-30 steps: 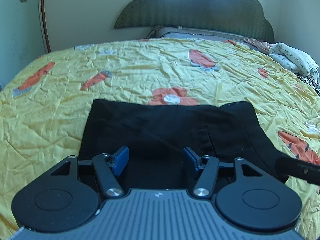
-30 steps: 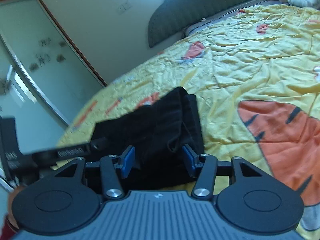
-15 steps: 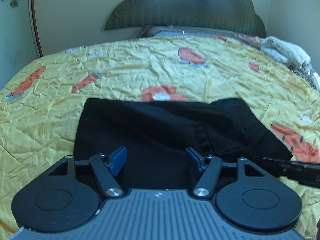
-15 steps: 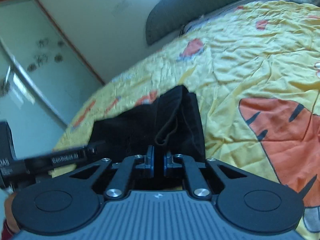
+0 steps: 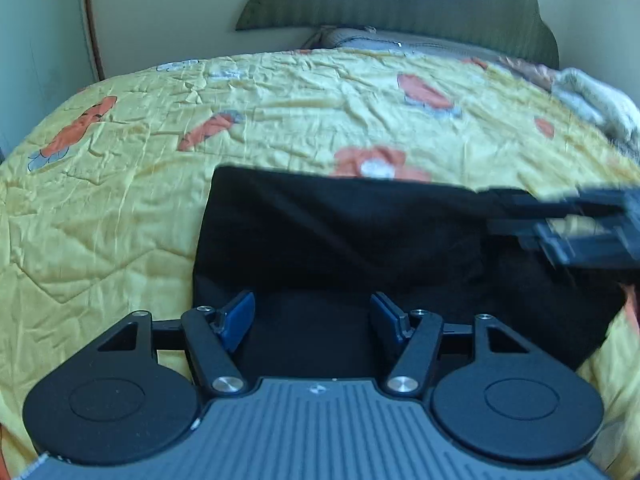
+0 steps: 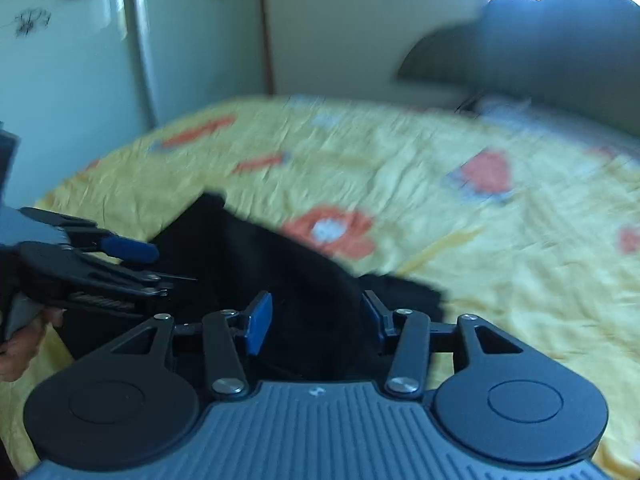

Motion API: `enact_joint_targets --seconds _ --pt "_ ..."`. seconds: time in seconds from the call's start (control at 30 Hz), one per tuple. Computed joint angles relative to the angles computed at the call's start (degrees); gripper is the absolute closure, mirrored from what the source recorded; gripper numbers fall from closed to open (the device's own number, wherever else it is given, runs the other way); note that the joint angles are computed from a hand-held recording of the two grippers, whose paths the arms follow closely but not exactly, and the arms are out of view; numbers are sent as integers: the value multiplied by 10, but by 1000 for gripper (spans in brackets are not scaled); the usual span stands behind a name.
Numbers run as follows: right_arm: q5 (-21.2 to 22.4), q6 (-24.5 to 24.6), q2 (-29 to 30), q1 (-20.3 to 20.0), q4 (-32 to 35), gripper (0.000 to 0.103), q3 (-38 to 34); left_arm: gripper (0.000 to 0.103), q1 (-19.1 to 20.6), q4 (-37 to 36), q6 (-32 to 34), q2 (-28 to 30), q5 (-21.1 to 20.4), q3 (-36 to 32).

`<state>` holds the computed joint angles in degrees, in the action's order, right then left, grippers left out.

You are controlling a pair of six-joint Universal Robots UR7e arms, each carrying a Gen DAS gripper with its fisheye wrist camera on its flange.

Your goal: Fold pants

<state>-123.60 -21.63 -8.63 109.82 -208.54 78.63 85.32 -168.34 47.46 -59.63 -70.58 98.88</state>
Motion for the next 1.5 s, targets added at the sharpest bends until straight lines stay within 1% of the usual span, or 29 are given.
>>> enact_joint_targets --seconds 0.03,0.07,0.1,0.13,0.17,0.23,0.27,0.33,0.4,0.43,0.5,0.53,0.57,0.6,0.63,0.73,0.8,0.83,0.93,1.33,1.43,1.5 --pt "-7 2 9 -8 11 56 -19 36 2 -7 14 -5 -6 5" --pt "-28 14 18 -14 16 56 -39 37 1 -8 18 -9 -10 7" --pt "-29 36 17 -19 9 56 -38 37 1 -8 18 -12 -17 7" --pt "-12 63 8 -20 -6 56 -22 37 0 -11 13 -13 -24 6" --pt "0 73 3 -17 -29 55 -6 36 0 -10 6 -13 -30 4" --pt "14 76 -1 -10 -62 49 16 35 0 8 -6 -9 -42 -6" --pt "23 78 -4 -10 -62 44 26 35 0 18 -6 -5 -38 -9" --pt "30 84 -8 -12 -34 40 33 35 -3 16 -4 3 -18 -5" --pt "-3 68 7 -9 -30 38 17 32 -3 -28 14 8 -15 11" --pt "-23 58 16 -7 -38 34 7 31 -4 -41 17 9 -10 16" --pt "-44 70 26 -3 -35 12 -9 24 -7 -47 0 13 1 14" --pt "-57 74 31 0 -34 6 -16 21 -7 -46 -10 15 3 12" --pt "-80 76 43 4 -30 0 -32 17 -6 -45 -19 17 3 10" --pt "-97 73 57 5 -42 0 -48 15 -5 -47 -22 18 2 10" --pt "-101 73 67 7 -63 0 -53 13 -5 -54 -20 19 1 12" --pt "-97 86 85 4 -117 0 -57 11 -5 -77 -5 23 2 20" --pt "-81 105 95 -3 -162 0 -51 10 -5 -87 -1 23 0 24" --pt "-76 117 93 -3 -164 0 -44 10 -4 -90 -2 24 -2 24" --pt "-61 126 87 -8 -176 0 -32 9 -3 -93 -5 24 -4 25" --pt "-66 123 90 -7 -171 0 -39 5 4 -116 10 26 -25 35" --pt "-64 123 90 -8 -169 0 -39 5 4 -107 10 25 -24 32" --pt "-63 122 89 -8 -166 0 -38 5 3 -86 11 18 -24 28"
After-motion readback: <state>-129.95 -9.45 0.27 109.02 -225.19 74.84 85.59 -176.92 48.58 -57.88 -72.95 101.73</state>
